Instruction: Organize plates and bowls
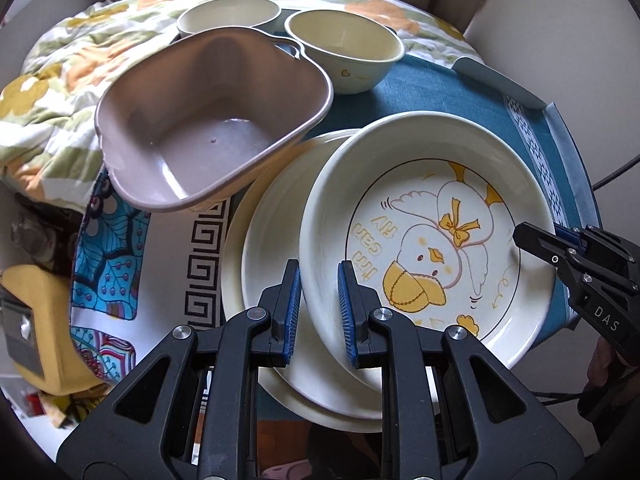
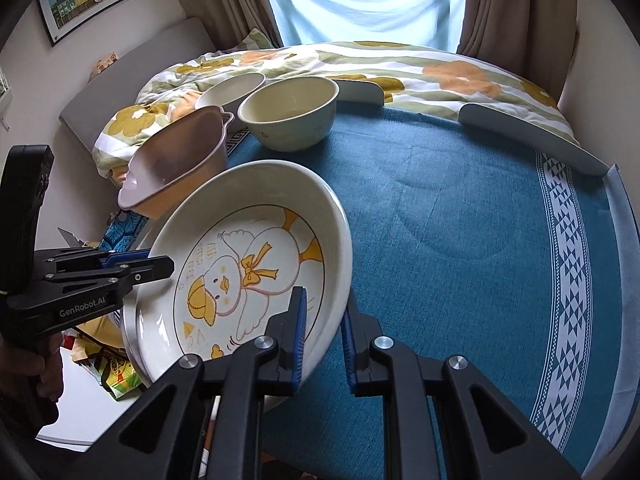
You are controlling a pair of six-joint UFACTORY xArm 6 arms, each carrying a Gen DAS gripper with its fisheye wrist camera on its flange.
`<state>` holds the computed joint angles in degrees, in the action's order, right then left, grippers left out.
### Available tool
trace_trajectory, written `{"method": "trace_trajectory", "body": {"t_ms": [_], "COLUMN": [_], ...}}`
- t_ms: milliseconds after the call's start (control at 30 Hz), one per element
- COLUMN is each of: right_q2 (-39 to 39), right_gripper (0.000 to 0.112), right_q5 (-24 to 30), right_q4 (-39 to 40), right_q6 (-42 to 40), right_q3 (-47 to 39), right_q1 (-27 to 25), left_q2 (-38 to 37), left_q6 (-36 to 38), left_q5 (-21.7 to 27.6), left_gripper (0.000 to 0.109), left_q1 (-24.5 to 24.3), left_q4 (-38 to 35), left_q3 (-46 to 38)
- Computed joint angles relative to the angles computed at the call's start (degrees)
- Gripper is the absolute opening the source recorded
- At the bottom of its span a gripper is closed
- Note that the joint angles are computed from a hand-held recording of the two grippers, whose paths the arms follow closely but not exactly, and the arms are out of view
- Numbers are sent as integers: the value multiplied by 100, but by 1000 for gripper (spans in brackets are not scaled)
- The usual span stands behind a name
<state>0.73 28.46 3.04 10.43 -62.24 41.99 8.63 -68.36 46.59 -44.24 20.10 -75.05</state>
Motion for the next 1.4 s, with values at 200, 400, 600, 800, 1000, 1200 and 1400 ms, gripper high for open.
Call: {"method": "trace_trajectory", "body": {"t_ms": [200, 400, 600, 800, 1000, 1200, 1400], "right_q2": [4, 30, 91, 166, 267, 342, 408], "right_gripper": [15, 15, 15, 15, 15, 15, 15], "right_q5": [91, 173, 241, 342, 434, 458, 526], "right_q4": [-91, -231, -300, -389, -455, -502, -955], "right_q6": [-10, 40, 49, 20, 3, 15, 140], "right_q3": [-17, -65, -135, -239, -350, -397, -476], "right_q1": [26, 46, 74, 103, 143, 177, 227], "left_q2": [195, 322, 446, 465, 451, 425, 476], "left_q6": [21, 8, 81, 100, 51, -13, -56], "left_q5": [456, 791, 1176, 1404, 1587, 1659, 1869], "left_gripper": [16, 16, 16, 16, 16, 16, 16], "left_q1": [-111, -205, -316, -363, -411, -424, -465], "left_q4": [256, 426, 610, 693, 760, 778, 868], "left_q3": [-348, -577, -826, -916, -944, -916, -1011]}}
